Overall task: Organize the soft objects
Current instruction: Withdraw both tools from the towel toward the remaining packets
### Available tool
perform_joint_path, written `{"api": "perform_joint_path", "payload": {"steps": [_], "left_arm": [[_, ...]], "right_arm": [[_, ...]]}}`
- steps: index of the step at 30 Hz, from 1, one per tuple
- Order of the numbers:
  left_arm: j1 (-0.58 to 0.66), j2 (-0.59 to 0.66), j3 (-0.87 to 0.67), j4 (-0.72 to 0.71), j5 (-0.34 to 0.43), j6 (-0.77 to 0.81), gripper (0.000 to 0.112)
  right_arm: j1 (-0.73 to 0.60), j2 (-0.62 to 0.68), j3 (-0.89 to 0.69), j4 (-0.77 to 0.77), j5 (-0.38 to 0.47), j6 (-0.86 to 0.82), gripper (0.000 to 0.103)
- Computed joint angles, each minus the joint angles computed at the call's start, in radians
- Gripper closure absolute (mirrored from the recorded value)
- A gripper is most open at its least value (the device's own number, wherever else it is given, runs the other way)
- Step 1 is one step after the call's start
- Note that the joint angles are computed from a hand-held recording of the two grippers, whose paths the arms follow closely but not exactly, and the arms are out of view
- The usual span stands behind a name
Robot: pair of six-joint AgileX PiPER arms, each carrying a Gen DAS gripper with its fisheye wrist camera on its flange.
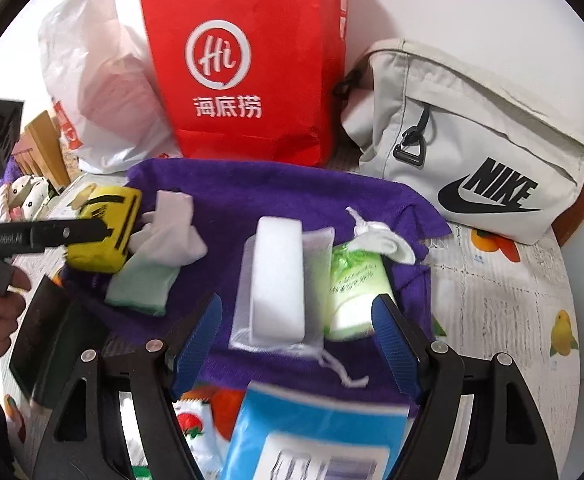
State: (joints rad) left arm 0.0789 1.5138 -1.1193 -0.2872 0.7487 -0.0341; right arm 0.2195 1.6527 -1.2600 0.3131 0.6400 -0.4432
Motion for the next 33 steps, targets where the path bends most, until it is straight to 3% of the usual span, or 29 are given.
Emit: {"api": "perform_joint_path", "payload": {"steps": [8, 17, 25, 30, 33], "left_arm": [[0.021, -0.079, 0.051, 0.045, 0.024, -0.037, 0.015], [0.095, -0.208, 0.161, -0.043, 0.050, 0.054, 0.015], [0.173, -0.281, 0.221, -0.147, 0.071, 0.172, 0.015], [0.238, -0.310, 0.256, -0.228, 0.094, 0.285, 0.015], [0.286, -0.328, 0.277, -0.280, 0.116, 0.352, 0.015]], "right_arm": [[0.017, -0.115, 0.121, 0.000, -0.020, 0.002, 0.026], [0.097, -0.216, 0.251, 0.040, 0.018, -0.023, 0.026], [0.366, -0.192, 0.297, -0.341, -0.015, 0.367, 0.030], [0.425, -0.105, 0.270, -0.506, 0.031, 0.576, 0.038], [0.470, -0.104, 0.301, -0.676, 0.000, 0.737, 0.038]]}}
